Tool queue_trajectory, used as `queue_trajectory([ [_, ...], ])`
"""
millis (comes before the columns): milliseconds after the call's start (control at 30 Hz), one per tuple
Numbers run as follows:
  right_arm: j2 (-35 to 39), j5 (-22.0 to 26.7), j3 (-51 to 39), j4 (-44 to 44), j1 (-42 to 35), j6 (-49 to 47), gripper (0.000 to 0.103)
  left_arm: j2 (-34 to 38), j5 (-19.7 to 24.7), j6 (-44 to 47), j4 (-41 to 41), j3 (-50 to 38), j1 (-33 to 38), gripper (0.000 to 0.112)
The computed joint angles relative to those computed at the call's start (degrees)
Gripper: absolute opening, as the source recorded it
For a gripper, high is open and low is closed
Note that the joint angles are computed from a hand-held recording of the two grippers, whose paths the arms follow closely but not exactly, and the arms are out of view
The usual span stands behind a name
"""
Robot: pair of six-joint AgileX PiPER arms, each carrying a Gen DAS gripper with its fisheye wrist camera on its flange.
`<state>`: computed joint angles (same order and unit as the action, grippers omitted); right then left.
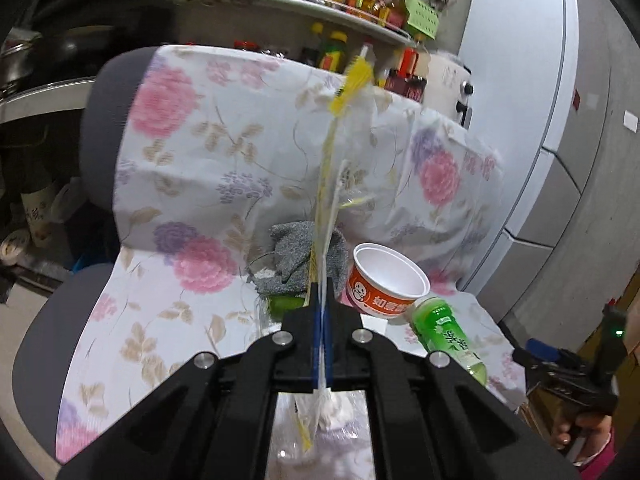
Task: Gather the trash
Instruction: 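Grasp the green tea bottle with the right gripper while the left holds the bag, then carry bag and bottle to the trash bin and open both grippers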
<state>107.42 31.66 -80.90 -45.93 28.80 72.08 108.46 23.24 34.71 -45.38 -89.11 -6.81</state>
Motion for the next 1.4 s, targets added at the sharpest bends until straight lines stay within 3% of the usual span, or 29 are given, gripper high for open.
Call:
queue_trajectory([
  [133, 3.04, -0.05, -2.42, 3.75, -0.63, -4.09, 0.08, -2.92, -3.72, 1.97, -2.7, 6.68, -0.86, 0.0],
  [467, 18.77, 6.54, -22.34, 14.87, -4.26, -18.03, 0.078, 1.53, -2.75, 0.33, -1.69, 4.76, -1.77, 0.0],
  [700, 32.85, 22.85, -46.87, 19.87, -4.44, -28.72, 0.073, 3.93, -1.7, -1.48, -0.28, 1.93, -1.81, 0.0],
  [800, 36.71, 28.14, -54.24, 20.46, -4.52, -30.07, 0.06, 4.1, -1.63, -1.45, -0.41, 1.75, -1.86, 0.0],
  [900, 34.48, 25.73, -50.13, 18.99, -4.3, -27.4, 0.058, 3.94, -1.72, -1.36, -0.37, 1.83, -1.87, 0.0],
  [1133, 16.5, 11.59, -24.0, 7.06, -1.71, -12.27, 0.056, -0.69, -2.69, 6.12, -7.86, 6.31, -1.8, 0.0],
  [1267, 6.15, 8.92, -12.51, -2.16, 0.71, -2.06, 0.056, -5.17, -2.86, 14.27, -16.37, 10.38, -3.0, 0.0],
  [1400, -4.01, 10.86, -1.92, -11.54, 5.18, 9.11, 0.056, -8.74, -1.24, 22.36, -24.98, 13.87, -5.65, 0.0],
])
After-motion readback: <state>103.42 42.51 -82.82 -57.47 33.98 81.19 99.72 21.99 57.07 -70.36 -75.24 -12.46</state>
